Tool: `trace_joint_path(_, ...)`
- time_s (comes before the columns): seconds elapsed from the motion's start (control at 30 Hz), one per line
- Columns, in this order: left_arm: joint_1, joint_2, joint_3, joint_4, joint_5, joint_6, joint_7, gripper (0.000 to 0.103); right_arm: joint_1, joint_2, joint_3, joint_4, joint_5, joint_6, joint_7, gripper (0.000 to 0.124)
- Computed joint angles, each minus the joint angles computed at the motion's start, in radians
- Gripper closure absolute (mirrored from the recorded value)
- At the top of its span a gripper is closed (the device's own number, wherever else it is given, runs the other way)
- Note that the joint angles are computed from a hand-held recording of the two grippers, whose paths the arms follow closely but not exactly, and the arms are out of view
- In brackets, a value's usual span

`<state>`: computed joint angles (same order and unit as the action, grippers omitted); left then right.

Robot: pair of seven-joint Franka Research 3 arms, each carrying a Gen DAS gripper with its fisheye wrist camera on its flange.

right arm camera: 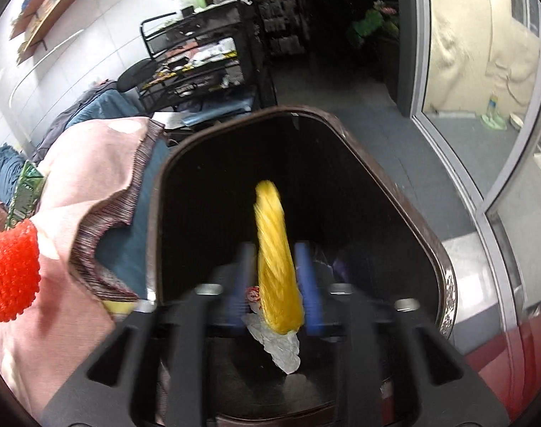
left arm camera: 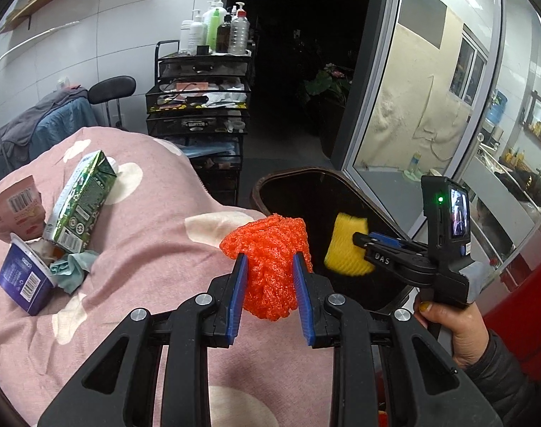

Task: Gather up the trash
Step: 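Carry the yellow net to the bin and open the right tool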

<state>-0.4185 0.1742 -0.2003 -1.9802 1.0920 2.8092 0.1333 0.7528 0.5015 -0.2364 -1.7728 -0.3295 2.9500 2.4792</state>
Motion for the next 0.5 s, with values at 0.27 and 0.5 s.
trace_joint_path(0.27, -0.011, 0.044, -0.004, 0.041, -0.072, 0.008, 0.08, 0.076, 0.051, -0.028, -0.076, -0.046, -0.063, 0.015, 0.099, 0.056)
trace_joint_path(0.5, -0.032, 0.112, -0.003, 0.119, -0.17, 0.014, 0.205, 0.077, 0.111, -0.08, -0.16, -0.082, -0.246, -0.016, 0.247, 0.051)
